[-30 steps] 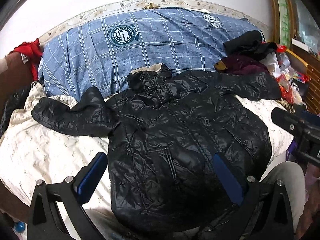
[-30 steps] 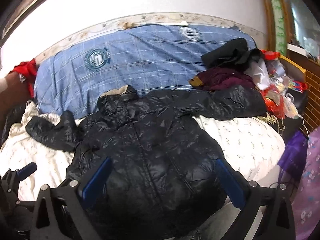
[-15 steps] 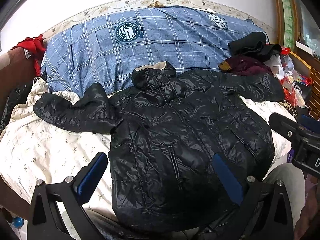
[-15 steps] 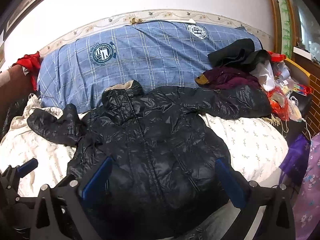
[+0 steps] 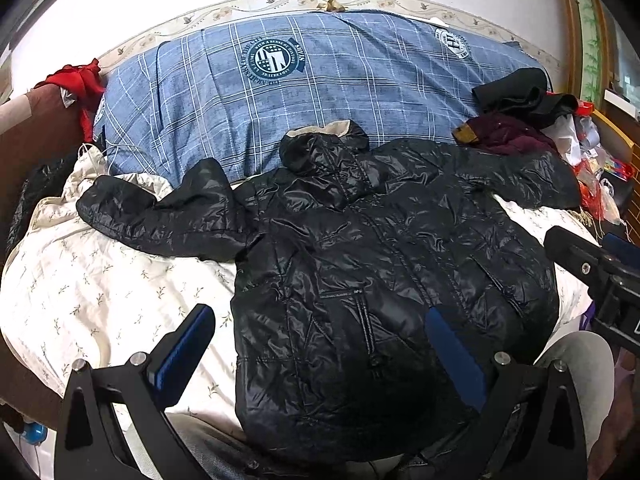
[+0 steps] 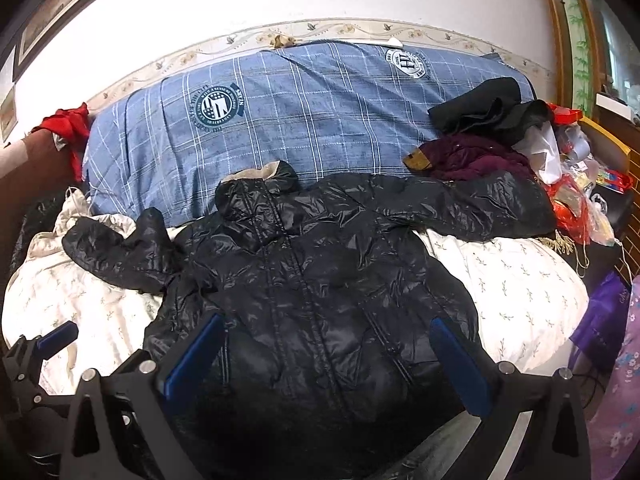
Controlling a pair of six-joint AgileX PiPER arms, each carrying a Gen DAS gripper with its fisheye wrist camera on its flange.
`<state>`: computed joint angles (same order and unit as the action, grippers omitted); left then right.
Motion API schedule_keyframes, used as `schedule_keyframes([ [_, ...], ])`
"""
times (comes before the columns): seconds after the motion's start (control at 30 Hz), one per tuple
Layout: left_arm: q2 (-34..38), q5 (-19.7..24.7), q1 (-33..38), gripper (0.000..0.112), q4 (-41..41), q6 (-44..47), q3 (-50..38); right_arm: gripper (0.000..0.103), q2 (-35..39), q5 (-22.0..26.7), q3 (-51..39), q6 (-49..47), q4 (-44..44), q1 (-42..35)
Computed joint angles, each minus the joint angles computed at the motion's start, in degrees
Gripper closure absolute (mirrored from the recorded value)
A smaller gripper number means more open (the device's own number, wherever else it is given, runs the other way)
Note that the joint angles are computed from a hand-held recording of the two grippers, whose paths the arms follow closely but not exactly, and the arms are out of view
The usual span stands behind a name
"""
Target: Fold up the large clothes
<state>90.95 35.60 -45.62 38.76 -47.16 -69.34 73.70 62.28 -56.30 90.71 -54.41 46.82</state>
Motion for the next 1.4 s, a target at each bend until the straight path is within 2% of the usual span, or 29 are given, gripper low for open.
schedule_keyframes([
  [0.13, 0.8, 0.5, 0.2, 0.009, -0.1, 0.6, -0.8, 0.000, -0.3, -1.4, 0.7, 0.7, -0.6, -1.2],
  [0.37, 3.6, 0.5, 2.7, 0.009, -2.8, 4.0, -4.3, 0.000, 2.3, -6.5, -2.0, -5.6, 1.4, -5.9],
  [0.6, 5.8, 1.3, 4.4, 0.009, -1.9, 3.5, -7.7, 0.000, 5.2, -11.0, -4.7, -10.3, 3.0, -9.6],
  [1.07, 6.2, 2.6, 3.9, 0.009, -0.8, 2.4, -8.9, 0.000, 5.9, -10.3, -6.6, -12.4, 2.1, -9.8],
  [1.3, 5.9, 0.7, 8.9, 0.009, -10.0, 10.2, -10.2, 0.000, 6.3, -9.0, -8.9, -13.3, 1.4, -8.5],
  [1.37, 7.0, 0.0, 13.3, 0.009, -16.4, 15.5, -12.0, 0.000, 6.9, -10.9, -10.2, -14.6, 1.2, -9.0],
  [1.4, 7.9, 0.2, 15.6, 0.009, -19.2, 17.8, -13.3, 0.000, 7.1, -14.0, -11.0, -15.9, 1.6, -10.1],
])
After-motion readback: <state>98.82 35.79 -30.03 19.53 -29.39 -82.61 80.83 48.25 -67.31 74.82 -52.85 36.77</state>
